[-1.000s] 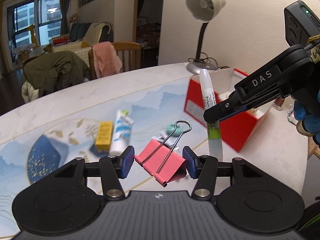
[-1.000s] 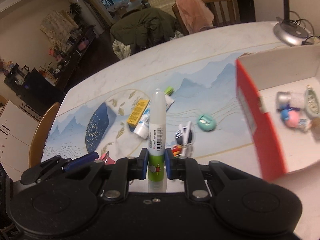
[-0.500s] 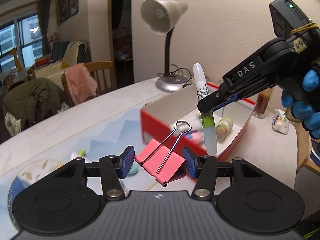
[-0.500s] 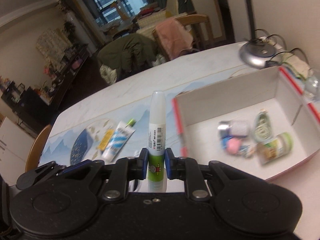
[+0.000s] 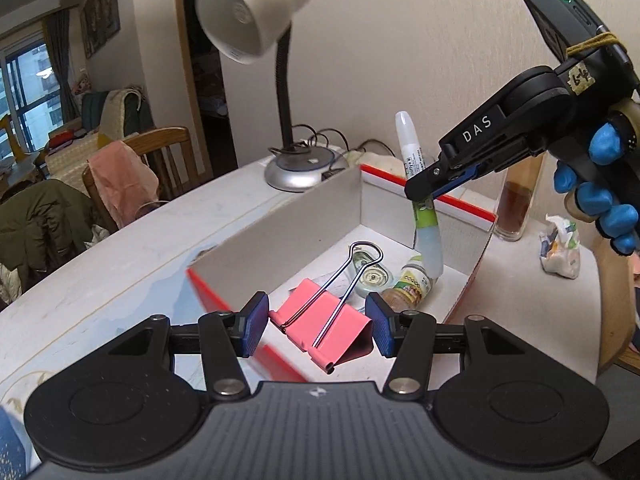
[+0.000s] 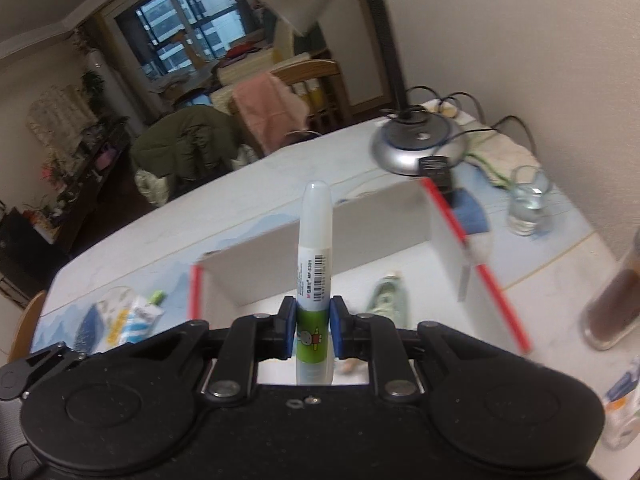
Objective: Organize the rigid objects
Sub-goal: 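Carry the binder clip and glue stick with both tools over the red shoebox, then open both tools to drop the clip and glue stick into the shoebox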
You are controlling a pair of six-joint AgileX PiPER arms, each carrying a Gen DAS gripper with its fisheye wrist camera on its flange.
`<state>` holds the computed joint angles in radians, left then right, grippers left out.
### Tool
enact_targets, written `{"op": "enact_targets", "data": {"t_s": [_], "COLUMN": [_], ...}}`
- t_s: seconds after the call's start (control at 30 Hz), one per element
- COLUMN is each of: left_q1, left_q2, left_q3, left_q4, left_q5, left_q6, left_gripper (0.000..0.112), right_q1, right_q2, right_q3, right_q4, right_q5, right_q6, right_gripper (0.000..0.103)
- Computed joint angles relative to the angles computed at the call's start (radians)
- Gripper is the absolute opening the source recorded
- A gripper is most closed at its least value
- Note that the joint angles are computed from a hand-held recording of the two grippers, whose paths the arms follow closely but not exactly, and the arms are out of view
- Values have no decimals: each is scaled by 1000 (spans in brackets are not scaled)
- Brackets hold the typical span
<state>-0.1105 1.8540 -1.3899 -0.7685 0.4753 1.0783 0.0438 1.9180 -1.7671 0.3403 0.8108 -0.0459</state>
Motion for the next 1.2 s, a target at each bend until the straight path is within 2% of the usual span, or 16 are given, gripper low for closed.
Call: {"op": "enact_targets", "data": {"t_s": [0.1,0.2,0.3,0.5,0.63,0.7,0.8,1.03,1.2], "left_q1": [-57,-101,-134,-174,-185,-193,-196,-206,-199], "left_q2": [56,128,202,343,431,451,502,594,675], "left_q3": [-68,-164,-264,-472,-613,-641,-733,-894,-1044], "left_q4": [150,309,454,605,651,673,678,696,686], "left_q5": [-13,18,64,200,315,340,418,553,687], "left_q6": [-156,-336,-505,-674,-733,-755,-775,-802,-828], "left_gripper": [53,53,53,53,53,53,53,53,53], "right_q1": [-34,-55,-60,-51,-46,-42,-43,-47,-58], "right_q2": [29,56,90,159,196,208,228,241,243], "right_q3": [-15,-25,-49,-105,-133,-139,-151,-161,-160], "right_q4": [-7,-32,-63,-102,-119,-131,-126,-102,-77], "right_q5": [7,13,26,65,99,109,126,141,143], "right_q6": [-25,-42,-54,-88,-110,-118,-130,-146,-158], "right_gripper": [16,16,16,16,16,16,16,16,17]}}
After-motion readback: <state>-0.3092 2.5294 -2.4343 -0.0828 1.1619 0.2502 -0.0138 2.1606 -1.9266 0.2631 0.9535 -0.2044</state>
